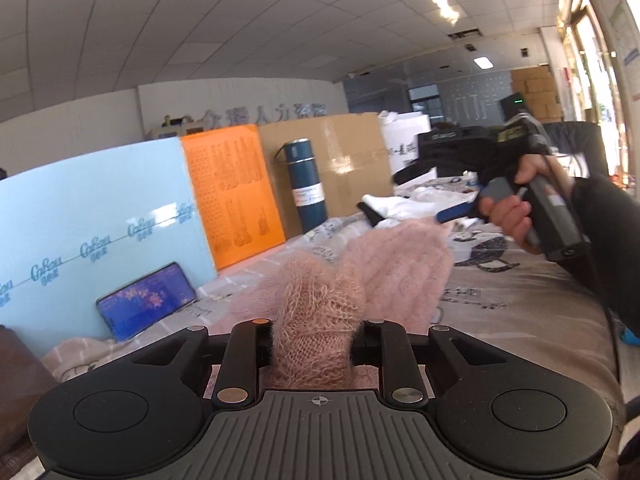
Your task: Fold clothes
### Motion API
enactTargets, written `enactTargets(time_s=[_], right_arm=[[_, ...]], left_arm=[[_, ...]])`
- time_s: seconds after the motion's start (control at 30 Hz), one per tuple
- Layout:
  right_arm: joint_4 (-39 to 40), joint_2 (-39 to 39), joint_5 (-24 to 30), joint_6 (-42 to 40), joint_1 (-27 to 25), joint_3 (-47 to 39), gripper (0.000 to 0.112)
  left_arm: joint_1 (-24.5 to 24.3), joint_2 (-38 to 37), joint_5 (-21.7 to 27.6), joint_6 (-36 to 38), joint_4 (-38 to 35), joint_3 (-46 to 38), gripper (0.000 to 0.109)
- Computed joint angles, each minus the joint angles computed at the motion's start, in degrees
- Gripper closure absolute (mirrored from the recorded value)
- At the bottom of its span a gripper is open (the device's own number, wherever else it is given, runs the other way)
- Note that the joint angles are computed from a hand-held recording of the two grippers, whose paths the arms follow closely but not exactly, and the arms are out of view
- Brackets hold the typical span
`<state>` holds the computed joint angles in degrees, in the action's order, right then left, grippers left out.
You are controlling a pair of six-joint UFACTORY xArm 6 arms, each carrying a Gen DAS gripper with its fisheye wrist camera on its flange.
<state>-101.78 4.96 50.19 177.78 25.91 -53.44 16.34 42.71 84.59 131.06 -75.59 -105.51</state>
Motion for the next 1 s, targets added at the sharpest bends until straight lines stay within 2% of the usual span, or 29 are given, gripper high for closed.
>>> enactTargets(time_s=[0.03,0.1,0.17,0.23,0.3,0.33,0.37,0.43,0.47,0.57,0.7,0.8,0.9,0.93,0.97,1.0], right_arm=[[0.3,1.2,-3.1,-0.8,-1.2,-1.7,0.022],[6.1,3.3,-5.6,-7.3,-1.9,-5.2,0.022],[8.9,4.7,-5.8,-12.1,-1.5,-7.3,0.024],[10.9,5.9,-5.1,-16.5,-0.7,-8.9,0.028],[17.3,7.3,-0.3,-25.3,1.9,-10.4,0.058],[20.0,7.9,1.5,-28.7,2.8,-11.1,0.084],[20.4,7.8,2.2,-29.7,3.3,-10.7,0.097],[18.5,6.3,3.9,-27.4,5.0,-8.0,0.104],[17.9,5.4,5.6,-26.2,6.2,-6.8,0.104],[19.6,3.3,15.5,-23.8,12.6,-4.0,0.105],[23.7,1.5,26.1,-22.5,21.9,-2.0,0.105],[28.3,0.7,27.2,-24.0,25.5,-1.0,0.105],[31.3,-0.8,22.7,-26.2,26.7,1.8,0.103],[32.0,-1.2,21.8,-26.5,27.0,2.7,0.099],[33.2,-1.4,21.8,-26.8,27.4,3.1,0.091],[35.1,-1.4,23.1,-27.2,28.0,3.0,0.085]], left_arm=[[0.6,-0.4,1.3,2.4,0.8,0.6,0.087],[1.9,-0.8,3.9,8.7,1.7,1.9,0.087],[3.2,-0.6,7.4,15.6,4.1,2.1,0.087],[3.9,-1.8,7.9,21.2,5.5,4.1,0.087],[4.2,-2.4,7.6,23.8,6.1,5.3,0.087],[4.3,-2.5,7.6,24.3,6.0,5.4,0.087],[4.4,-2.1,7.7,23.9,5.2,4.9,0.087],[4.6,-1.4,7.6,22.9,3.2,4.0,0.087],[4.7,-1.0,7.5,22.2,1.9,3.6,0.087],[5.2,-0.2,7.5,19.0,-1.3,2.2,0.087],[6.5,1.6,11.8,15.7,0.5,-1.5,0.087],[6.9,2.5,13.5,14.4,6.4,-4.2,0.087],[6.3,0.6,9.6,14.1,12.8,-2.2,0.08],[6.0,-0.5,7.4,14.4,14.8,-0.6,0.074],[5.8,-2.0,4.7,16.2,15.0,2.1,0.065],[6.1,-3.0,3.2,17.6,14.1,4.0,0.059]])
